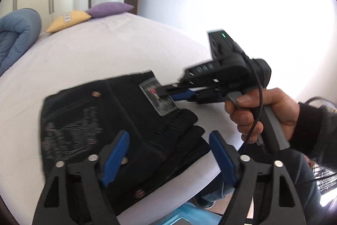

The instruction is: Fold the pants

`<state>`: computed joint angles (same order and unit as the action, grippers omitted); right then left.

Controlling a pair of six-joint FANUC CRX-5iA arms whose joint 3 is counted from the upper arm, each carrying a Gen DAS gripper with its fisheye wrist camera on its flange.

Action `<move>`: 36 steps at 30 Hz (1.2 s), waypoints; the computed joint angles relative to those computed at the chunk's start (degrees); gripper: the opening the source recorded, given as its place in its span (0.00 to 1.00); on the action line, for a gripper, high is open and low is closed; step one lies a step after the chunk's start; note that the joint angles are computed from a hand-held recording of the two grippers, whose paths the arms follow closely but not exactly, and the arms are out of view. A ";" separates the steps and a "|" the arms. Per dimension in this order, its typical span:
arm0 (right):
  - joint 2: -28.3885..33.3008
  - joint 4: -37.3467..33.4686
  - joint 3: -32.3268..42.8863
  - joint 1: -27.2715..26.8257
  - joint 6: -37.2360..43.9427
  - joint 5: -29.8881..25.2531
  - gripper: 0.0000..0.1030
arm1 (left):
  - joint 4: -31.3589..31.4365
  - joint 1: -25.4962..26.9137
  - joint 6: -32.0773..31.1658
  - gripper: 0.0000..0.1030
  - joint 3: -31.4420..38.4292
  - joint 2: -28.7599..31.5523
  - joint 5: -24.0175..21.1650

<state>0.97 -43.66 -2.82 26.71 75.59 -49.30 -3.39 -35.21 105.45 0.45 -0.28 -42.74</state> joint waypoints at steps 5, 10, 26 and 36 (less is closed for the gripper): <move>-4.85 8.53 -1.24 4.23 -7.85 3.64 0.20 | -0.05 5.59 1.18 0.77 -2.44 -4.35 -0.98; -1.63 10.51 4.84 9.36 -3.50 -2.15 0.20 | 8.59 14.95 -6.43 0.33 -2.10 -0.84 -1.93; 2.45 9.79 3.12 8.63 -4.25 -3.21 0.00 | 5.71 14.41 -6.63 0.16 -8.63 -0.97 -1.24; -1.20 10.13 -2.06 9.74 -2.77 1.29 0.00 | -3.34 7.43 5.66 0.16 -13.35 -8.06 -1.74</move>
<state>-0.24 -33.52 -4.88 36.46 72.82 -48.01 -6.74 -27.78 111.11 -12.90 -8.34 -44.49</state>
